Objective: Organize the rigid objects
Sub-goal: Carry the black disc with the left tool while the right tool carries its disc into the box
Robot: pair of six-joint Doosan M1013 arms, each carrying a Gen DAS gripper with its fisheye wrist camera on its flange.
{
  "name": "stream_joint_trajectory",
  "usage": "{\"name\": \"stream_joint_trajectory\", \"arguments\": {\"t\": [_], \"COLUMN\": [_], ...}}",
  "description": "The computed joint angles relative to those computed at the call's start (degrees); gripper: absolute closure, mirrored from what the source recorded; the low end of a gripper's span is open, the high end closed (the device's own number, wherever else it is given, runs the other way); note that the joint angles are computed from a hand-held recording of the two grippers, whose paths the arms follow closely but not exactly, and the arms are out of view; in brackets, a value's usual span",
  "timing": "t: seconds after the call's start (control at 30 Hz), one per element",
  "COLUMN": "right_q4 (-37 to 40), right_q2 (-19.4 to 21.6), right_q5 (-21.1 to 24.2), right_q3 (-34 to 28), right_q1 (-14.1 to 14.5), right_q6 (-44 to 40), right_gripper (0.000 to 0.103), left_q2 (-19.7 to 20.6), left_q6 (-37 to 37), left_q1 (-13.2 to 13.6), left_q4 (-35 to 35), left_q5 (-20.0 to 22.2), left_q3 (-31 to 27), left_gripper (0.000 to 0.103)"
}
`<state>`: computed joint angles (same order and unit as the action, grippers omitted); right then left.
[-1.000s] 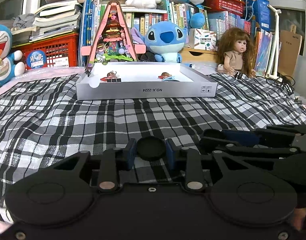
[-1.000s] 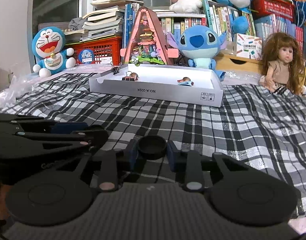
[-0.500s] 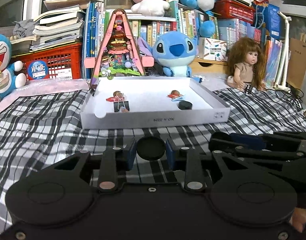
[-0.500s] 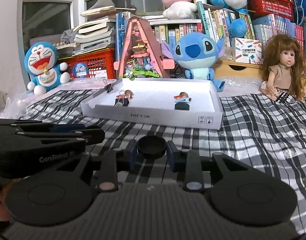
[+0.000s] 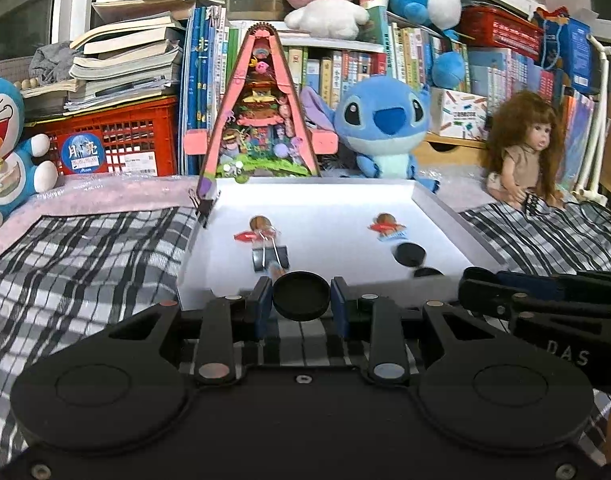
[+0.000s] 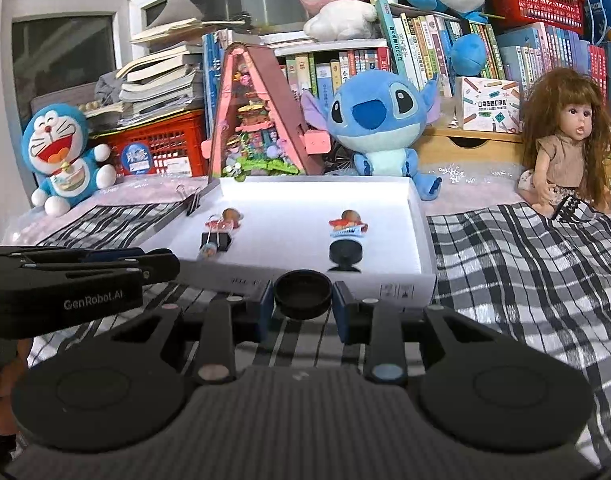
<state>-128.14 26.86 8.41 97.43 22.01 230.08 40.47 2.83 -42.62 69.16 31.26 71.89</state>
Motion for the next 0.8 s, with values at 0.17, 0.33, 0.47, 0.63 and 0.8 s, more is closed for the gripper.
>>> {"name": "stream_joint_trajectory", "arguments": {"t": [0.17,0.33,0.47,0.63,0.8], "right_q4": [7.2,13.5,18.1,28.5,50.4], "right_q2": [0.8,1.4,1.8,2.6,3.7], "right_q5": [-0.9,-0.8,-0.8,-1.0,-2.1], "right_q3": [-2.0,-3.1,-3.9,-5.7,-8.4], "right_q1": [-0.5,-0.6,-0.7,-0.9,-1.7], "right_q6": [-6.5,-13.2,-18.2,-29.1,-49.7], "right_gripper": [0.066,0.066,0.066,0.066,0.066], "left_q2": [0.7,1.4,2.0,3.2,4.8], "left_q6": [1.9,3.8,5.1,9.8,16.2], "left_q1": [0.6,1.1,1.4,2.4,3.7], "left_q4": [-2.1,-4.8,-5.5,-10.2,-16.7], "left_q5": [-0.1,-0.3,-0.6,-1.6,-1.2], "left_q3": [-1.7,-3.0,-4.0,-6.8,-10.7], "left_gripper": [0.074,0.074,0.074,0.073,0.074]}}
